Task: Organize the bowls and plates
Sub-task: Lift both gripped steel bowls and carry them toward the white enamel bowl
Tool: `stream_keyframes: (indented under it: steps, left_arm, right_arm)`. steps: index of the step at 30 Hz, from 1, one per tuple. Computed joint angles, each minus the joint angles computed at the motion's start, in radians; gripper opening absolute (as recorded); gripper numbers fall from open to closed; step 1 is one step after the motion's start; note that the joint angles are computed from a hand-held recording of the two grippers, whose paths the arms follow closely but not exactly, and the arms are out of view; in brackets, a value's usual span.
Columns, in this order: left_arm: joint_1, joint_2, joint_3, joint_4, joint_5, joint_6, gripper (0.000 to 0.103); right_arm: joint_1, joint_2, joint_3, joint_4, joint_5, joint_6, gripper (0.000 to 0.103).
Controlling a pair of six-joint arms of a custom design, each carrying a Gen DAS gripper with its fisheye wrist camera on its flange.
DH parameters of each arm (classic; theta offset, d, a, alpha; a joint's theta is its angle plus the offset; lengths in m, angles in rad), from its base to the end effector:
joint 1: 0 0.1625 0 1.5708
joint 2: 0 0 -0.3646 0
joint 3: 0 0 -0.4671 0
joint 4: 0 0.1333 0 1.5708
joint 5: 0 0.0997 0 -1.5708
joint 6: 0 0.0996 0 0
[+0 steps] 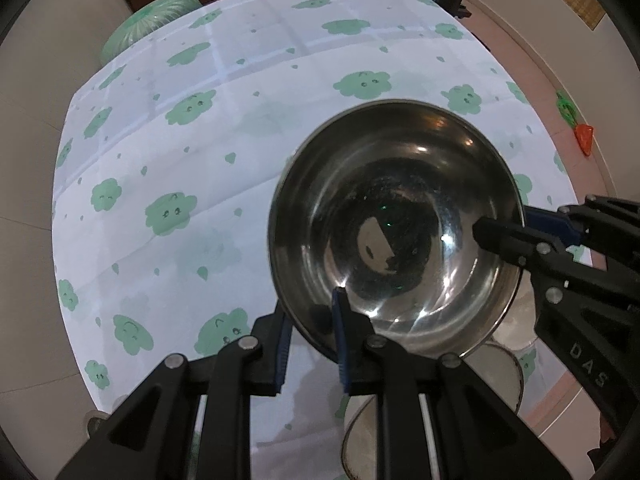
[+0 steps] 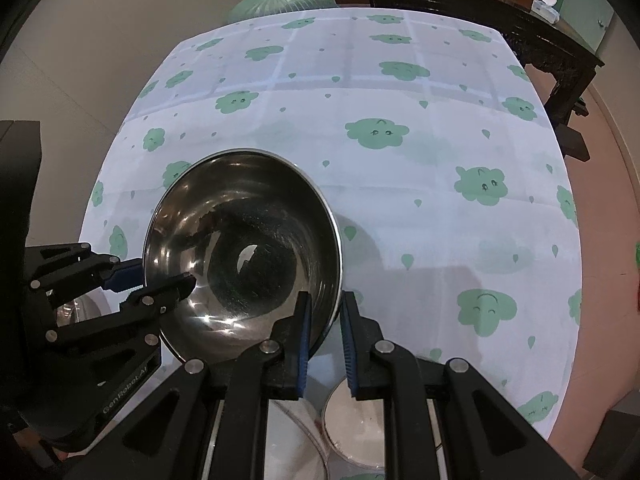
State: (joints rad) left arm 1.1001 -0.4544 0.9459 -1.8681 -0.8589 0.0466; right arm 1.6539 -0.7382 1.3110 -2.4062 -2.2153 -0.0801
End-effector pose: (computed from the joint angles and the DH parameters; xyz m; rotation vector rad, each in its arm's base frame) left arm -0.1963 -0.8232 0.0089 0.6999 2.3046 0.0409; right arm 0.1379 -0.7704 0.1037 0.0931 -2.4798 0.3286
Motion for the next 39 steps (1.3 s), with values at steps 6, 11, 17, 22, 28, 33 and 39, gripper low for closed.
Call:
stream_keyframes:
  steps: [6, 11, 17, 22, 28, 33, 39]
  left_arm:
    - [-0.008, -0.052, 0.068, -0.023, -0.006, 0.004, 0.017]
    - [-0.015, -0.096, 0.123, -0.042, -0.008, 0.012, 0.017]
    - [-0.023, -0.143, 0.181, -0.064, -0.013, 0.025, 0.017]
    - [-0.029, -0.184, 0.233, -0.077, -0.023, 0.034, 0.017]
    - [-0.036, -0.225, 0.287, -0.086, -0.035, 0.044, 0.017]
    - [-0.042, -0.259, 0.334, -0.099, -0.044, 0.059, 0.017]
    - [-0.050, -0.292, 0.391, -0.112, -0.047, 0.074, 0.017]
  right_arm:
    - [0.015, -0.021, 0.032, -0.010, -0.010, 0.010, 0.016]
    - [0.030, -0.043, 0.066, -0.016, -0.019, 0.024, 0.016]
    - [0.047, -0.065, 0.100, -0.027, -0.033, 0.039, 0.016]
    - [0.065, -0.087, 0.134, -0.039, -0.052, 0.052, 0.016]
    - [0.081, -0.114, 0.177, -0.043, -0.069, 0.082, 0.016]
    - [0.089, -0.138, 0.217, -0.045, -0.077, 0.110, 0.016]
    - [0.087, -0.173, 0.277, -0.043, -0.076, 0.149, 0.017]
